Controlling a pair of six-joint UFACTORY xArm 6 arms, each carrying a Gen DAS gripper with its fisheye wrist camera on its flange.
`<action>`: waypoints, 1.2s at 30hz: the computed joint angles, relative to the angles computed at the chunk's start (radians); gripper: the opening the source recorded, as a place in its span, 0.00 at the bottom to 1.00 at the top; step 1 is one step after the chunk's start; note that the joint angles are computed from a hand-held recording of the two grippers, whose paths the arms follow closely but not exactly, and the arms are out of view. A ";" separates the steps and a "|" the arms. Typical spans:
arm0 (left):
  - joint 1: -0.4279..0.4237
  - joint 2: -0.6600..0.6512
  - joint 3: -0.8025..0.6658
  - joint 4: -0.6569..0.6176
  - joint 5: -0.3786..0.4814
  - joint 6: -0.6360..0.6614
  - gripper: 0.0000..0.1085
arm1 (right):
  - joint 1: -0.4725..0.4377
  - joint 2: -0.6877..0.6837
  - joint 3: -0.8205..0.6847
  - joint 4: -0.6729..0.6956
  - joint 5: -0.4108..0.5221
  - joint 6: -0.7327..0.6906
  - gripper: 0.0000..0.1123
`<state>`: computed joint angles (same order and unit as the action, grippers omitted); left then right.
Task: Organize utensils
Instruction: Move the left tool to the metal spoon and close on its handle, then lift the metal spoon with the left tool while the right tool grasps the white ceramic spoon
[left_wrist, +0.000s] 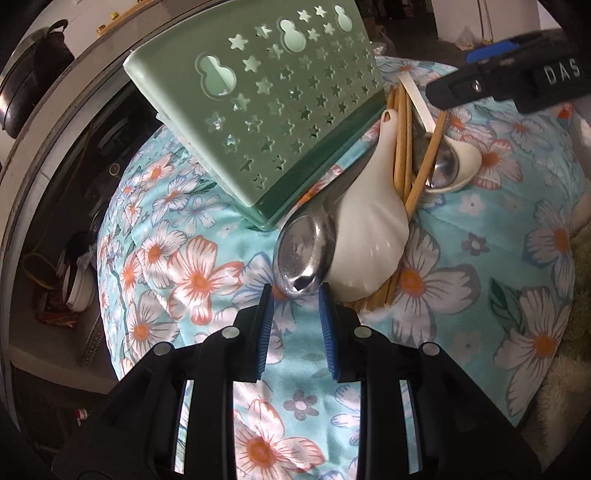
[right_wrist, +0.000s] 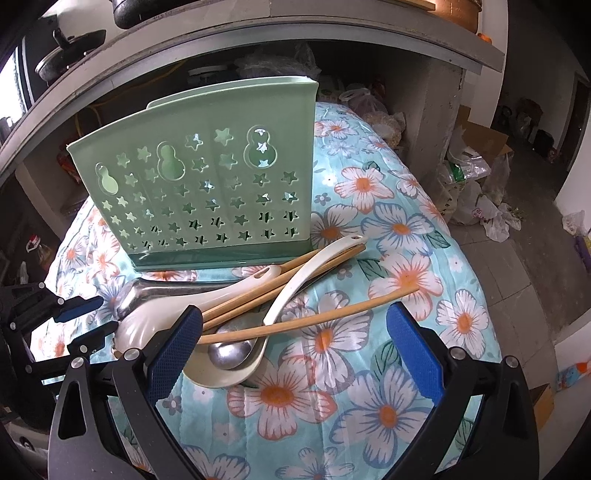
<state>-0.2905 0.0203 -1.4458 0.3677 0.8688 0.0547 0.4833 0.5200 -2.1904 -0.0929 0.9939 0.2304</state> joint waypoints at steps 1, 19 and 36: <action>-0.003 -0.001 0.005 0.019 0.005 0.009 0.22 | -0.001 0.000 0.000 -0.002 -0.001 0.004 0.86; 0.071 0.011 0.033 -0.049 -0.195 -0.084 0.22 | 0.004 0.043 -0.073 0.003 0.034 -0.012 0.86; 0.118 -0.031 0.071 -0.278 -0.287 -0.207 0.03 | 0.074 -0.089 0.191 0.173 -0.211 -0.707 0.57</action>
